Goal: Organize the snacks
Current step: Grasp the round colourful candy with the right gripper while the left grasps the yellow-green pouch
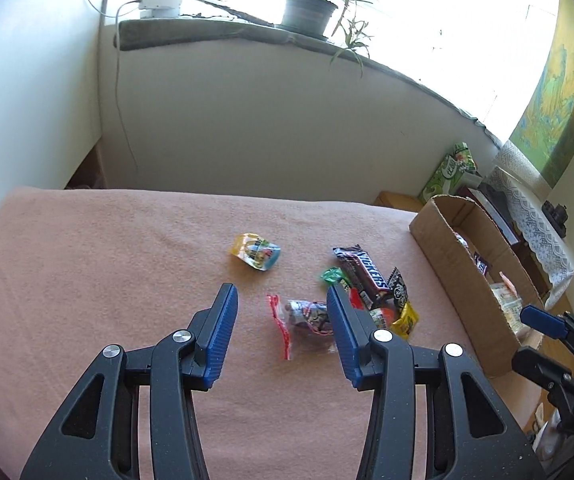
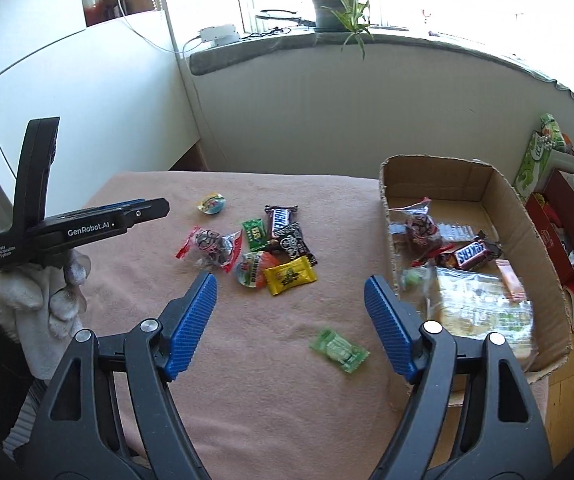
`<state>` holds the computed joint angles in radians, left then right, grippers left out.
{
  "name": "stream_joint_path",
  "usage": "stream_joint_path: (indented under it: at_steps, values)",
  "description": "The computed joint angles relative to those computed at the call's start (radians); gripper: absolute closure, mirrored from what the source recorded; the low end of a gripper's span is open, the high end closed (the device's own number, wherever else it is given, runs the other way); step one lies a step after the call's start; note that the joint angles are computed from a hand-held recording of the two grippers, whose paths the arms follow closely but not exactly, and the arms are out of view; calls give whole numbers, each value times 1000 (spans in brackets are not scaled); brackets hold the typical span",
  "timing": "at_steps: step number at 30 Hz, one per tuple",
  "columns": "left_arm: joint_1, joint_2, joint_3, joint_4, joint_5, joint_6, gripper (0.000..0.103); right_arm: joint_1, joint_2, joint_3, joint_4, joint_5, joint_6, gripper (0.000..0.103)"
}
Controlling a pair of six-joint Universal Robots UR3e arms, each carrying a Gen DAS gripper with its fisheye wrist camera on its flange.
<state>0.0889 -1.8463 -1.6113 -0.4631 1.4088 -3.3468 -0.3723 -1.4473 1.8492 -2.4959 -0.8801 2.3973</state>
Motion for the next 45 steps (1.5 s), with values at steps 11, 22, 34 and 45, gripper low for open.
stream_joint_path:
  at_steps: [11, 22, 34, 45]
  values:
    - [38, -107, 91, -36, -5, 33, 58, 221, 277, -193, -71, -151, 99, 51]
    - [18, -255, 270, -99, 6, 71, 58, 289, 461, -392, -42, -237, 123, 54]
    - [-26, -374, 426, -154, 63, 96, 58, 315, 535, -479, -12, -270, 118, 54]
    - [-58, -456, 526, -175, 110, 136, 63, 311, 520, -441, -27, -270, 112, 72]
